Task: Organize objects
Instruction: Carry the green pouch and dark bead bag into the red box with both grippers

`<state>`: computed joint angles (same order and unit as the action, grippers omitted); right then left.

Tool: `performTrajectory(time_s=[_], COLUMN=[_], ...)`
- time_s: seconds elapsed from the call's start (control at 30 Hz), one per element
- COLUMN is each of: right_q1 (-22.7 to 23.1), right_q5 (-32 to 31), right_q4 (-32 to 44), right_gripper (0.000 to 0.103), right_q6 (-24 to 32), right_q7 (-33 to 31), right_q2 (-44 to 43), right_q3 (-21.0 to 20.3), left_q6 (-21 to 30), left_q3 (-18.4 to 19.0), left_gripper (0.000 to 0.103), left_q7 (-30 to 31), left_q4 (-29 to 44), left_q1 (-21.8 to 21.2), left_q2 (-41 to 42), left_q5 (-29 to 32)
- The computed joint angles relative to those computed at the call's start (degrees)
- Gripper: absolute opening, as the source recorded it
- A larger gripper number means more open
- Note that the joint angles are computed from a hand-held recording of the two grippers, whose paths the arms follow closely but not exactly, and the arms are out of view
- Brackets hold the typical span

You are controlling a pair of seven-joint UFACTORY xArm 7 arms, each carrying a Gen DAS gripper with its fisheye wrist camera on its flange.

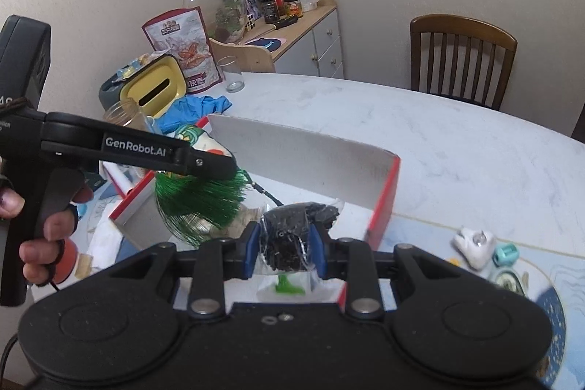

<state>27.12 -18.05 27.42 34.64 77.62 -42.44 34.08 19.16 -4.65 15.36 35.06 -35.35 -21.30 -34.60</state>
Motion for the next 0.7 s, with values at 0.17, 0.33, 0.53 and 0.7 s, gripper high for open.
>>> performTrajectory(time_s=[0.17,0.33,0.53,0.7], right_q1=[-4.33,-6.95,-7.44,-5.78], right_q5=[-3.24,-7.5,-12.2,-16.15], right_q4=[1.73,3.85,5.6,7.42], right_gripper=[0.028,0.028,0.028,0.028], right_q6=[-3.05,-3.9,-3.7,-2.02], right_q7=[-0.35,0.18,2.89,4.09], right_q2=[6.21,12.69,18.85,23.5], right_q3=[0.4,0.67,-1.02,-3.44], left_q6=[-2.54,-4.26,-5.31,-5.97], left_q3=[0.07,-2.25,-3.48,-5.53], left_gripper=[0.052,0.052,0.052,0.052], left_q7=[1.53,0.37,4.04,4.41], left_q4=[2.45,4.84,6.89,8.24], left_q1=[-0.01,2.78,4.17,6.04], left_q2=[5.17,10.54,14.96,17.92], left_q5=[-0.76,2.15,0.88,3.81])
